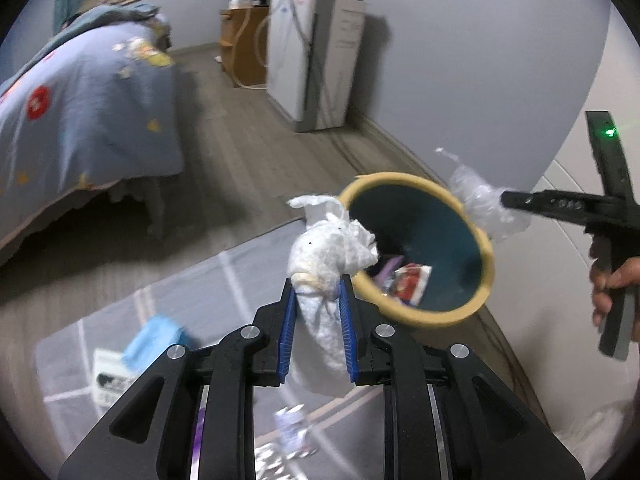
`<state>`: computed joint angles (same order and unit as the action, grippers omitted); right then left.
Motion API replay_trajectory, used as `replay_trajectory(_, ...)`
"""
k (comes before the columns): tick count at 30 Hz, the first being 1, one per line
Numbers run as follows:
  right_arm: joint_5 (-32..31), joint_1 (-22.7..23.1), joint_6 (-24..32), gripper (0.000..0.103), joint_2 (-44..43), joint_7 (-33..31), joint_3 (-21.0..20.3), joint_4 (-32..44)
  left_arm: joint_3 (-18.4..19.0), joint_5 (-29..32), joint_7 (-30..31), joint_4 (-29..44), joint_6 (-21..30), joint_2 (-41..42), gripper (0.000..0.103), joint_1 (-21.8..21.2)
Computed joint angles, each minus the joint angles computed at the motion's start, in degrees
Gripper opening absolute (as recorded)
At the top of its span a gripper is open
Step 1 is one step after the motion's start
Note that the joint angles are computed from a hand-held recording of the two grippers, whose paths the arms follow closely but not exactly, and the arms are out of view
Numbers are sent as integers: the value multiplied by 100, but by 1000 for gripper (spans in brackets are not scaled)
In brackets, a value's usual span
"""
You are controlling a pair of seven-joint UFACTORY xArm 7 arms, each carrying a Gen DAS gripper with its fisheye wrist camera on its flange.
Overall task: Collect trash
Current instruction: 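Carry the bag and tissue over the bin and open both tools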
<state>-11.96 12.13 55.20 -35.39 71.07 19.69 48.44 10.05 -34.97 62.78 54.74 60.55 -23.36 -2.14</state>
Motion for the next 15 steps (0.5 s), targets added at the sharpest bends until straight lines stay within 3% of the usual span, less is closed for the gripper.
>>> replay_trajectory(7, 86, -96, 120, 27, -252, 183, -97, -349, -509, 142, 55, -364, -564, -80, 21, -482)
replay_trajectory(15, 176, -85, 50, 27, -4, 169, -181, -414, -834, 304, -547, -271, -866, 366, 21, -855)
